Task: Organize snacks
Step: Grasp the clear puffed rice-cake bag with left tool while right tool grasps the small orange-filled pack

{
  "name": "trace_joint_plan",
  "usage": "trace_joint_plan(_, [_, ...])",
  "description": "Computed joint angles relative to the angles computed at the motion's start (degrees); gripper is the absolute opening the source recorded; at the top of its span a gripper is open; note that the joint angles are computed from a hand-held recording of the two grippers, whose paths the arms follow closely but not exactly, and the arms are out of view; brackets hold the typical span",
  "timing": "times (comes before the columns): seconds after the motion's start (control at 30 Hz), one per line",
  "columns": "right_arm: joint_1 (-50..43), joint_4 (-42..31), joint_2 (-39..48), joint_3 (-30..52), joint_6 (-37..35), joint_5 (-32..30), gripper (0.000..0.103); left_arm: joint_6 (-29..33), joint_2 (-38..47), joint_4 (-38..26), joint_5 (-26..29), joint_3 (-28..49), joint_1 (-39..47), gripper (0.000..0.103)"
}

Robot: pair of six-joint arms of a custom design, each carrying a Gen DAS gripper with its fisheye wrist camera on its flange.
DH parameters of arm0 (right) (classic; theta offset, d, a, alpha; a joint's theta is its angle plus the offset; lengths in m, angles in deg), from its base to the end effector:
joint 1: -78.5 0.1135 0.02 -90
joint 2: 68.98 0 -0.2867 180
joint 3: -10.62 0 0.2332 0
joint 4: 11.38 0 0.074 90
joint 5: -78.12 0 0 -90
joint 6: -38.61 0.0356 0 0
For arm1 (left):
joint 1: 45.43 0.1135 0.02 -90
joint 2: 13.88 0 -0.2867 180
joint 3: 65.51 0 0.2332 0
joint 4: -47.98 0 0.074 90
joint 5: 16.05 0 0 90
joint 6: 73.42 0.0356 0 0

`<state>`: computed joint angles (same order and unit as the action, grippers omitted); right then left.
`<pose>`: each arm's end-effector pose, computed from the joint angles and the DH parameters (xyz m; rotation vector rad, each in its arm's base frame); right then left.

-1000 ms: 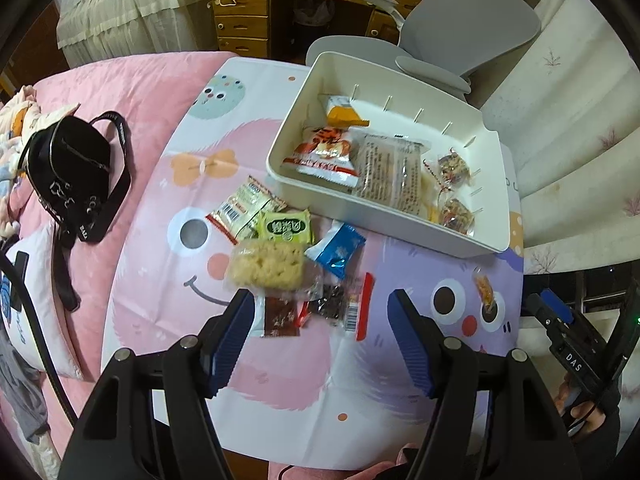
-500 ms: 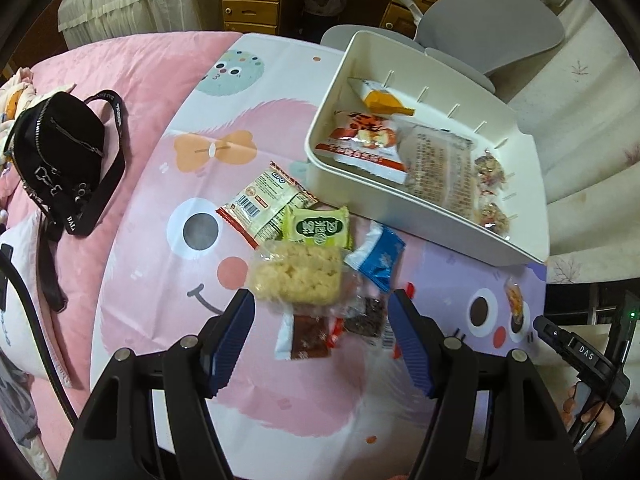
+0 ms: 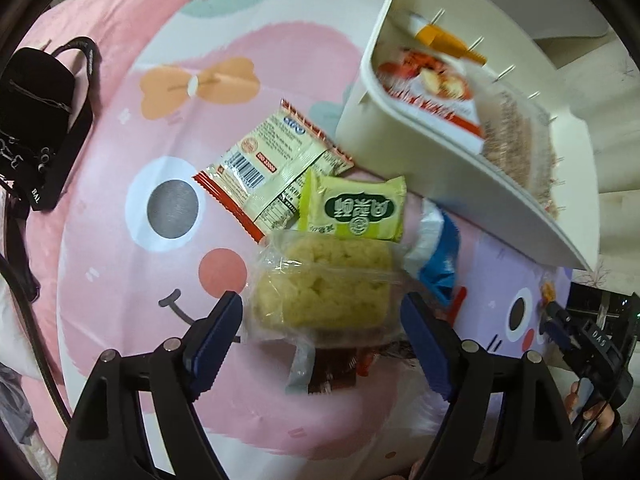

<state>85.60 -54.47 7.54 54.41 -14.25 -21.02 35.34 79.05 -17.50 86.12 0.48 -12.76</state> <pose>0.1740 0.0274 0.1604 0.7365 2.8581 0.3568 0.2044 0.1221 0.1855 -0.3787 3.0471 -0.3231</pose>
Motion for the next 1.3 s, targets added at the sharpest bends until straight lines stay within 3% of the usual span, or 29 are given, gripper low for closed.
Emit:
trace_joint_plan(0.2, [3.11,2.22,3.92,0.99,2.76,4.48,0.055,0.07,5.12,1.43,-0.37,0.59,-1.09,0.084])
trace_joint_plan(0.33, [5.91,2.40,6.18,2.51,3.38,8.45,0.066,0.10,7.49,2.36,-0.28,0.60,-1.87,0.091])
trace_joint_plan(0.63, [12.04,2.56,10.09,5.40,4.61,15.31,0.067,-1.77,9.85,5.06,-0.79,-0.65,-5.95,0.092])
trace_joint_plan(0.9, [15.20,4.00,13.55,6.84,5.70,16.36,0.066,-2.21,8.14,7.32,-1.32,-2.69,-8.22,0.091])
trace_joint_plan(1.0, [15.84,2.85,14.27,7.74,5.99,17.10,0.061,-1.94,7.73,6.99,-2.10,-2.41,-7.85,0.085])
trace_joint_plan(1.1, [16.20,1.70,14.68,8.74,5.74,17.29,0.045,-1.07,7.58,6.37,-2.01,-2.13,-6.80,0.081])
trace_joint_plan(1.3, [14.72,-1.69,10.76,8.45,3.54,15.17,0.040,-1.45,6.18,5.94,-2.68,-3.08,-5.82,0.079])
